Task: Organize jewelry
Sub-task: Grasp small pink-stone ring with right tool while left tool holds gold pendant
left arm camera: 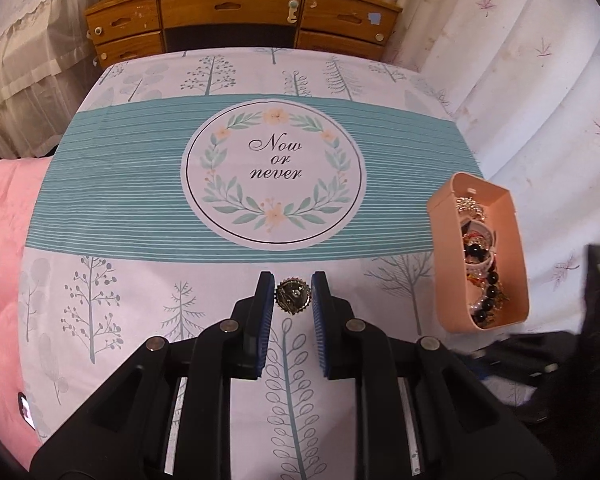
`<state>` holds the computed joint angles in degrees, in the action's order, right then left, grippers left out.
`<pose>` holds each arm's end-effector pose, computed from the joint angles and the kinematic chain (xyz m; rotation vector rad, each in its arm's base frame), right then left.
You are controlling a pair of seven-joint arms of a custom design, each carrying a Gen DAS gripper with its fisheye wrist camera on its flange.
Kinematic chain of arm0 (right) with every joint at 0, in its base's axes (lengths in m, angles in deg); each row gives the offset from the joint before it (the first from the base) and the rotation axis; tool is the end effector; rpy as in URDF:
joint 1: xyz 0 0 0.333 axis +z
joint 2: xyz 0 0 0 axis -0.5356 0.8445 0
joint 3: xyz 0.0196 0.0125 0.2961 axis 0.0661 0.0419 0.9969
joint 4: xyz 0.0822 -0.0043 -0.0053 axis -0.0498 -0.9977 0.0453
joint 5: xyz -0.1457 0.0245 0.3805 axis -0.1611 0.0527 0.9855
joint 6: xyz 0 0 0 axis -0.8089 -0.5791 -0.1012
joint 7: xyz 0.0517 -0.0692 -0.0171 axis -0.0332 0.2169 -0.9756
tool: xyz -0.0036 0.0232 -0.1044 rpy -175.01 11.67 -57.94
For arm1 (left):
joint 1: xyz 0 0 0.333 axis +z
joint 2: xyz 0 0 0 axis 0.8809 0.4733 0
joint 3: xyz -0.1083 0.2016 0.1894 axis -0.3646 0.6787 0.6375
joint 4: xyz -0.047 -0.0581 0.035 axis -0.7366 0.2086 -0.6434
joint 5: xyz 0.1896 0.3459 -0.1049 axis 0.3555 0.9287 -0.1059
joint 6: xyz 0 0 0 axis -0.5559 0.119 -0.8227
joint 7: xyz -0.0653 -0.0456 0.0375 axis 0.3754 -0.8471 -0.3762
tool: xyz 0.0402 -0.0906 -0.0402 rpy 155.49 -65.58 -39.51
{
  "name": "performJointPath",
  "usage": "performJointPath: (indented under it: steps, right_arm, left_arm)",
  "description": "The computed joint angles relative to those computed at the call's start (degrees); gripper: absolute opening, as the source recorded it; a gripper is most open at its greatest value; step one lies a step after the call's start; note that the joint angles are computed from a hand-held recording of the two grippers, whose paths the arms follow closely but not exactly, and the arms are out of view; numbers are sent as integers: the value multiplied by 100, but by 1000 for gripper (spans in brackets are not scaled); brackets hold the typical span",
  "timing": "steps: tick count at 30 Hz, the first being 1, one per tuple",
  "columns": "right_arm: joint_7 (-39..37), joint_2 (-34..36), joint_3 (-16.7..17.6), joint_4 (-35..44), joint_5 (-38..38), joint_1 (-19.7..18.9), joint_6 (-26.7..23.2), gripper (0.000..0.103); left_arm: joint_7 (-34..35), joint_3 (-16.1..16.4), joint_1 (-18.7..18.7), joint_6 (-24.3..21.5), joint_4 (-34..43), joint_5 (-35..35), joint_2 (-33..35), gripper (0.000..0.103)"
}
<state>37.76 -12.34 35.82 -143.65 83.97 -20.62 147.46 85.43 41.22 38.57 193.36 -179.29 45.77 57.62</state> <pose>0.5073 0.1261 0.3976 -2.4522 1.1162 0.1668 0.4858 -0.3839 0.4044 -2.2870 1.6272 -0.5813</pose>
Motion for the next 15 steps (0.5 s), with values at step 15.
performJointPath:
  steps: [15]
  right_arm:
    - [231,286,237,-398,32,271,795,33]
  left_arm:
    - [-74,-4,71,348,-305,-71,-138,16]
